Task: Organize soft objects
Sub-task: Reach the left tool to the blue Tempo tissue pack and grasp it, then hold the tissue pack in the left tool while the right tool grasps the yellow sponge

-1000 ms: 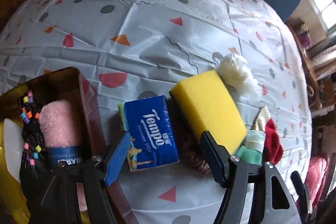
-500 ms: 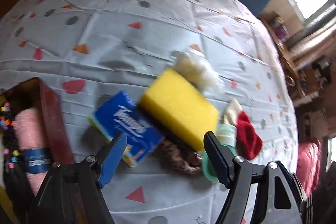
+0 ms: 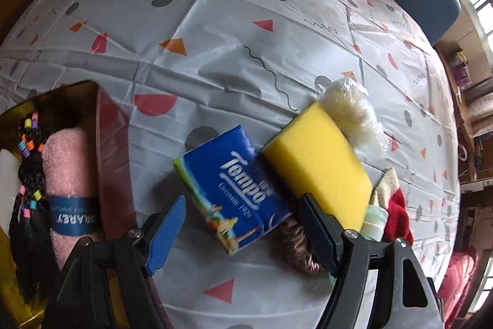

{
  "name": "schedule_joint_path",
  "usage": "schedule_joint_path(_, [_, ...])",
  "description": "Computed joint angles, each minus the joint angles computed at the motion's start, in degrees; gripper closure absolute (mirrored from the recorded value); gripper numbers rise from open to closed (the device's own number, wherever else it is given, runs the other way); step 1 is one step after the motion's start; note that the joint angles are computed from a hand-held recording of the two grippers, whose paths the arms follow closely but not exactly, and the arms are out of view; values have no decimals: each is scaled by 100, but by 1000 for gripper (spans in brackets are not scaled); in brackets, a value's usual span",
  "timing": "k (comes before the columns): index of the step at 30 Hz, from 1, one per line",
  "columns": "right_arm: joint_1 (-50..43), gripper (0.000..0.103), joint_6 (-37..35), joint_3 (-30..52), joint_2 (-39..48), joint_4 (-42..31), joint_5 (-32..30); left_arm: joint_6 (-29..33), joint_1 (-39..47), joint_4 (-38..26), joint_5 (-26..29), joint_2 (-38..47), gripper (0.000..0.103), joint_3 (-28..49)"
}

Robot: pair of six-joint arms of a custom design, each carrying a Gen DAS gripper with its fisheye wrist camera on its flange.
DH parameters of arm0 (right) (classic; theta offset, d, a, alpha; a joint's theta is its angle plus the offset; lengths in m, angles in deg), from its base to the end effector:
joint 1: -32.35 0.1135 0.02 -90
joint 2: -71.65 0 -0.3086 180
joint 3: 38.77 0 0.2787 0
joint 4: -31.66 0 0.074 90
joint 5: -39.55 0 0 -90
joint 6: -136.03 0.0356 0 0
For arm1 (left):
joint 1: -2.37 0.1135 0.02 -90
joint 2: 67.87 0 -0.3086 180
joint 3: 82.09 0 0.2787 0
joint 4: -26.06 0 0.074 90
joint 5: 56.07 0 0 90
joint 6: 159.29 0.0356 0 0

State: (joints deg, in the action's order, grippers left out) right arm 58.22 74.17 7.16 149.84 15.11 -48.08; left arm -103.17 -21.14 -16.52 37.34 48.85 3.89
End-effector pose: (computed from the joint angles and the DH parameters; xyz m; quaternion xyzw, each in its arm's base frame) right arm 0.2388 0.1142 0.1844 0.0258 0.9356 0.1424 0.3221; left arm 0.3932 -0.1734 0.1418 -0.0851 0.9853 -0.0954 0.1130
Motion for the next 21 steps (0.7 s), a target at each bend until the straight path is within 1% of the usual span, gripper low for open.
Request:
schedule_joint_path(2, [-11,23,11,-1,-16,-1,-25,6,-78,-90,-159,139,27,170])
schedule_joint_path(5, [-19,23,-4,4,-19,5,-46,126,-171,-165,-547,306,27,360])
schedule_joint_path(7, [-24,23,-7,2,-20,5,-35,286,-233,-184,-805,361,32,415])
schedule_joint_path(8, [-26,23,-9,0,-19,7,-30,379,-245,-111,-923,323,38,341])
schedule_joint_path(9, [-30,23,-24,-4,-21,15,-30,474,-234,33,-957,241,41,207])
schedule_joint_path(11, [-28,23,-36,-6,-13,11,1,631,-178,381,-832,15,44,-131])
schedule_joint_path(15, [-48,24,-74,-15,7,17,24,1059,-191,1140,-663,-857,45,-1175])
schedule_joint_path(19, [-31,24,-101,-1,92,33,29,1181,-275,1595,-322,-1723,44,-2093])
schedule_joint_path(21, [42,24,-161,0,125,66,68,1281,-427,1903,-420,-2112,44,-2548])
